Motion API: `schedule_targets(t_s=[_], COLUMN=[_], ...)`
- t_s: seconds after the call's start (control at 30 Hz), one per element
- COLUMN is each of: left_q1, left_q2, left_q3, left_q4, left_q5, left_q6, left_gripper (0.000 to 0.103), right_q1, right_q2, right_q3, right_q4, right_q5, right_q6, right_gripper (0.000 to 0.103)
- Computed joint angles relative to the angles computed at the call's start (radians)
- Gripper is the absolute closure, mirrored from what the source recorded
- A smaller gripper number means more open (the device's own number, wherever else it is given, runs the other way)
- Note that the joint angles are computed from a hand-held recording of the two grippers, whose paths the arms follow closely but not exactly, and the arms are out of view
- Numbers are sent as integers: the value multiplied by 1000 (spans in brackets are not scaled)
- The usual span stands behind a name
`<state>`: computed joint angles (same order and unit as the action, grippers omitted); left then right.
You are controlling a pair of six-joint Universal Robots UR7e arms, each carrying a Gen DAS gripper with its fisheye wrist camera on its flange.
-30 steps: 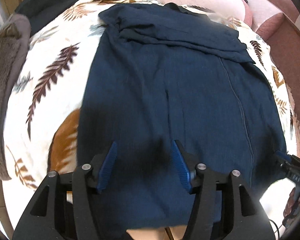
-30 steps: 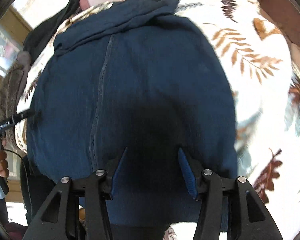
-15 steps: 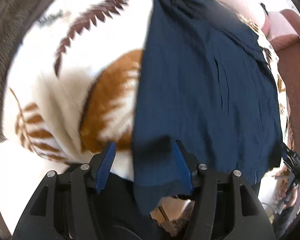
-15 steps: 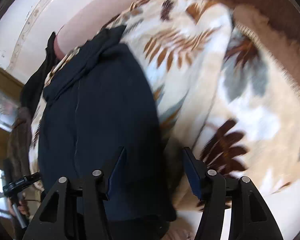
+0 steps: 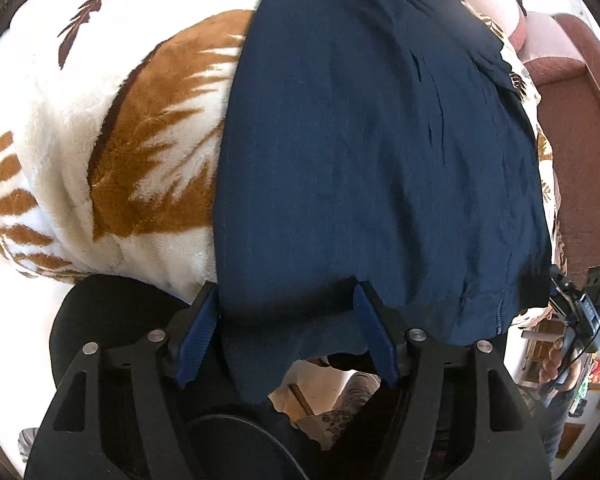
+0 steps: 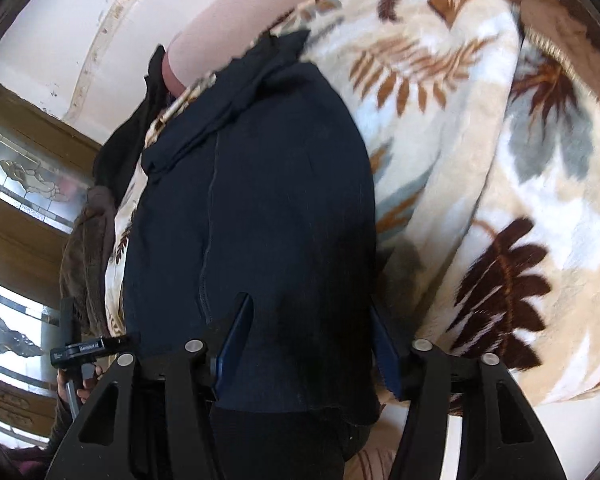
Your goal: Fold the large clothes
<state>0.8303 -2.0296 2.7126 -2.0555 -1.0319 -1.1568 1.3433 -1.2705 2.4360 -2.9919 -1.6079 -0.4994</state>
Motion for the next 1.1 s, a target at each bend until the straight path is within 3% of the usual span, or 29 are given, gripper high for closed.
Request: schedule_targets(t_s=[0.03, 0.07, 0.17, 0.23, 0.37, 0.43, 0.57, 0.6, 0.63, 0.67, 0.73, 0.9, 0.97, 1.1], left_q1=[-9, -13, -17, -18, 0, 27, 110, 92, 65, 43, -2, -177, -203, -193], left_q2=[-2, -3, -4, -37, -119, -100, 30, 33, 16, 6, -35, -198, -232, -242], left_q3=[3, 4, -3, -7, -3, -2, 1, 1, 0, -3, -9, -32, -38, -53], left_q4=[-4, -6, 8, 33, 59, 41, -98, -84, -46, -18, 13, 126, 105, 20], left_q5=[-8, -10, -17, -22, -52, -60, -113, -105, -100, -99, -114, -91, -72, -33], left_q6=[1, 4, 6, 8, 20, 45, 106, 104, 99, 96, 104, 70, 71, 97], left_gripper=[36, 37, 51, 56, 56, 56, 55, 60, 78, 94, 96, 96, 96, 97], right_q1=[-4, -6, 1, 23, 22, 12, -1, -4, 11, 24, 34, 32, 39, 55], right_q2=[-6, -15, -22, 5, 37, 39, 39, 35, 38, 39, 20, -73, -85, -80], right_q3=[4, 7, -1, -11, -23, -27, -33, -33, -28, -22, -20, -13, -13, -24], right_q4=[15, 34, 96, 82, 68, 77, 95, 97, 80, 64, 89, 175, 185, 180], right_q5=[13, 26, 41, -22, -69, -51, -30, -37, -69, -97, -103, 46, 100, 196], right_q6=[-17, -44, -81, -61, -24, -10, 2, -8, -21, -39, -60, -99, -98, -83], right_gripper=[68, 70, 70, 67, 67, 64, 60, 65, 84, 95, 97, 97, 97, 97])
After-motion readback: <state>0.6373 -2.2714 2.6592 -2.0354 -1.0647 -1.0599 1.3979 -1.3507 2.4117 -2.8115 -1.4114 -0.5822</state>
